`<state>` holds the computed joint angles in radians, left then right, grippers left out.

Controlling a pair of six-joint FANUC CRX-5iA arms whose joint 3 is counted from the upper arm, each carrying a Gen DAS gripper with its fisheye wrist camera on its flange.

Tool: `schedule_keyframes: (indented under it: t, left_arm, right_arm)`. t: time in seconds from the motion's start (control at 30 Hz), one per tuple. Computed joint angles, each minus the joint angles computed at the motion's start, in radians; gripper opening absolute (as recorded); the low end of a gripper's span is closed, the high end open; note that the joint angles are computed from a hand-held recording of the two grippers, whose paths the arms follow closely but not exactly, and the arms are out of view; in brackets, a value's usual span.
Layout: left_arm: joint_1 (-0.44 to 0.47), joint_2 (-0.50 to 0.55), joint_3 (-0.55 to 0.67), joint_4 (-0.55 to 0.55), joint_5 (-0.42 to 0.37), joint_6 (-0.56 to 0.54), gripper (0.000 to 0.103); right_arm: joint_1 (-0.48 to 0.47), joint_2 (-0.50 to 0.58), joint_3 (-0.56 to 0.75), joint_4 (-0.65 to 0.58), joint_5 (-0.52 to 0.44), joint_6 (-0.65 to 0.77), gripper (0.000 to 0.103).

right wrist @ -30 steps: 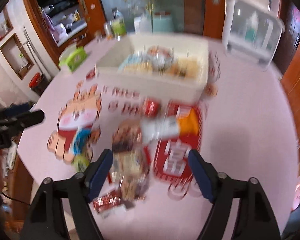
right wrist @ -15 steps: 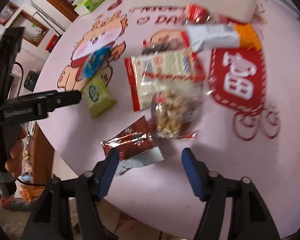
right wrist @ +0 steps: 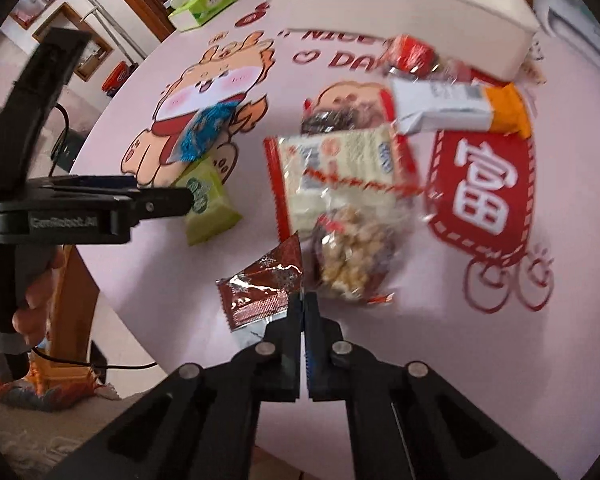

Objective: Organize snacks
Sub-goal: 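Grasp green pastry pack with left while right grasps red-foil jerky pack, then carry both packs over the white tray and open both grippers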

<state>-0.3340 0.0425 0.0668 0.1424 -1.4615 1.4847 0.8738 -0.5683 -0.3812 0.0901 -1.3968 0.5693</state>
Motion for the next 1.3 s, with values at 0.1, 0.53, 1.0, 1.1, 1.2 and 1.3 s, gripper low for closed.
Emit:
schedule_keyframes:
  t: [0.1,0.53,1.0,1.1,1.2,1.3]
  left_arm:
    - [-0.003,0.038,0.019,0.007,0.003,0.053,0.091]
    - [-0.035,0.094,0.072,-0.003,-0.072,0.095,0.054]
    - [-0.082,0.031,0.098,-0.015,-0.024,-0.001,0.039]
    - [-0.07,0.049,0.153,-0.001,-0.013,-0.033,0.039]
    - [-0.063,0.068,0.231,0.004,-0.013,-0.071,0.039]
    - [-0.057,0.093,0.328,-0.004,-0.006,-0.125,0.039]
  right_arm:
    - [-0.015,-0.008,0.005,0.017,-0.015,0.005,0.001]
    - [-0.031,-0.017,0.018,0.037,-0.036,0.014,0.001]
    - [-0.035,-0.002,0.056,0.073,-0.013,0.038,0.001]
    - [-0.039,0.007,0.078,0.102,-0.01,0.047,0.001]
    - [-0.054,0.027,0.112,0.136,-0.007,0.069,0.001]
    - [-0.09,0.054,0.159,0.178,0.001,0.115,0.001]
